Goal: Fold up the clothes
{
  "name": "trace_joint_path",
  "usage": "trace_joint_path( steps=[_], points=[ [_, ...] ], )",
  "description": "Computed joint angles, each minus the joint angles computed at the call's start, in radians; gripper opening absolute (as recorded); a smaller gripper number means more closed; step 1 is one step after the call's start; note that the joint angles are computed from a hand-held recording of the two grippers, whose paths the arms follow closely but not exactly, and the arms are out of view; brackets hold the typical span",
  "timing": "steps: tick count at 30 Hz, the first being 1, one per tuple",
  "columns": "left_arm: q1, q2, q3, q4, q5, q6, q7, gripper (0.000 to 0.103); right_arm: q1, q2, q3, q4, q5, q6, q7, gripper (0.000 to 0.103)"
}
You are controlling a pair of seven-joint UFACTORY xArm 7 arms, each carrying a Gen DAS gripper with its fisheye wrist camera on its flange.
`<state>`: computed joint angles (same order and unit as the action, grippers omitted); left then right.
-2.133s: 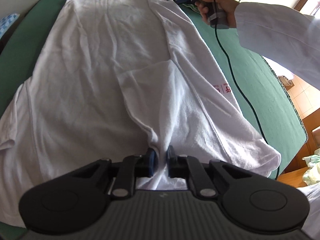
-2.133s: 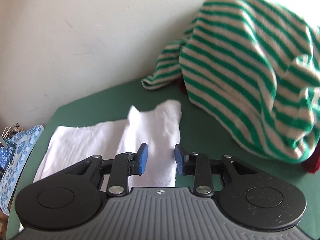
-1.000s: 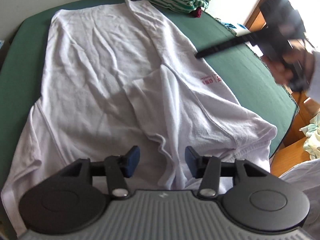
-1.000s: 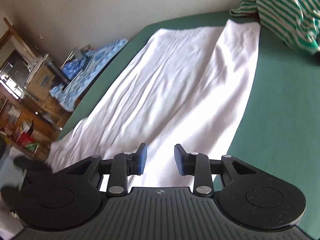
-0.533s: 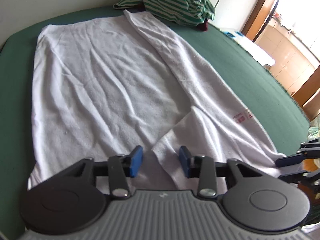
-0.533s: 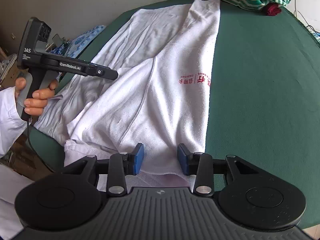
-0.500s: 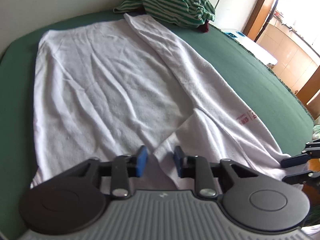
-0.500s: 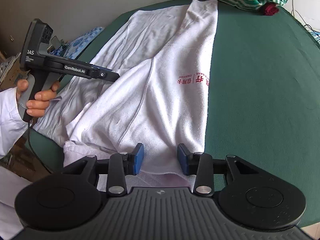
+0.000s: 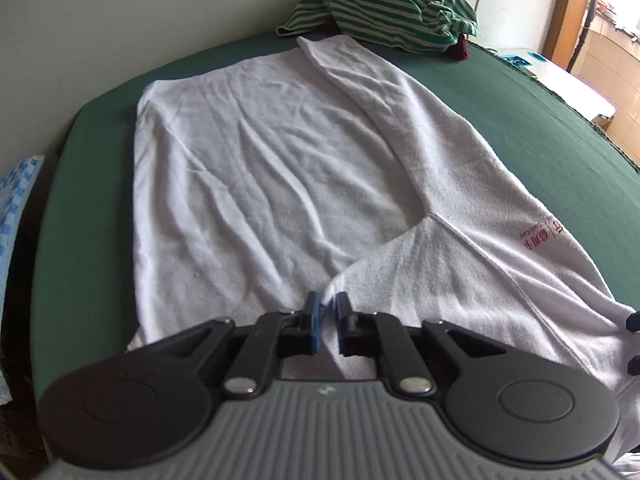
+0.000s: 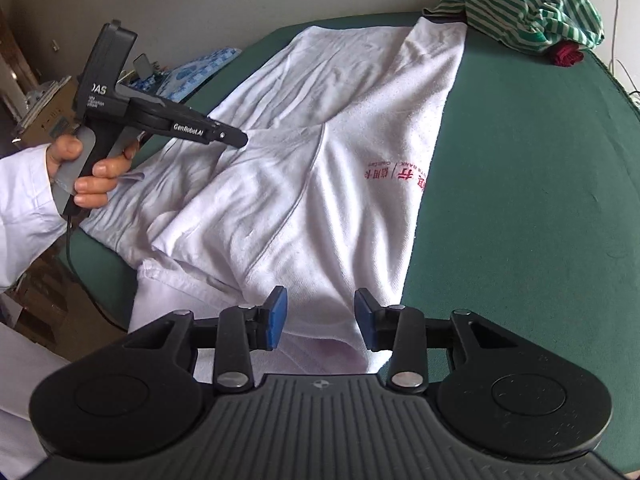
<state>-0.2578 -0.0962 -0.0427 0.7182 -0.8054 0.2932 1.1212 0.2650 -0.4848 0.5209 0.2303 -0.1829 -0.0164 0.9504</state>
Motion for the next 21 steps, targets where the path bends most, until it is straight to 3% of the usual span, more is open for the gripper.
trace_joint_path(
  steps=[3,4,6,10,11,14,17,19,21],
  points=[
    [0.015,-0.102,-0.005,-0.086,0.073,-0.046,-0.098,0.015,0.073,-0.017,-0.075,-0.019,-0.022,0.059,-0.079,0.035],
    [0.015,-0.149,0.004,-0.116,0.092,-0.032,-0.127,0.009,0.093,-0.029,-0.095,-0.032,-0.027,0.067,-0.103,0.035],
    [-0.02,-0.27,0.051,-0.177,0.066,0.049,-0.136,0.009,0.138,-0.063,-0.146,-0.053,-0.008,0.085,-0.13,0.035],
    [-0.104,-0.427,0.081,-0.278,0.082,0.164,-0.185,0.02,0.179,-0.099,-0.2,-0.097,0.01,0.009,-0.182,0.029],
    [-0.116,-0.437,0.073,-0.293,0.101,0.184,-0.213,0.027,0.202,-0.096,-0.226,-0.104,0.014,-0.013,-0.209,0.028],
    [-0.11,-0.443,0.035,-0.334,0.192,0.218,-0.333,0.023,0.221,-0.078,-0.253,-0.098,0.018,0.048,-0.284,0.02],
    [-0.101,-0.512,0.037,-0.404,0.258,0.223,-0.407,0.024,0.245,-0.14,-0.297,-0.137,0.051,0.078,-0.323,0.018],
    [-0.092,-0.559,0.043,-0.444,0.301,0.228,-0.456,0.026,0.245,-0.18,-0.298,-0.158,0.06,0.055,-0.346,0.019],
    [-0.093,-0.584,0.057,-0.462,0.324,0.229,-0.501,0.026,0.25,-0.151,-0.303,-0.16,0.067,-0.059,-0.367,0.02]
  ],
)
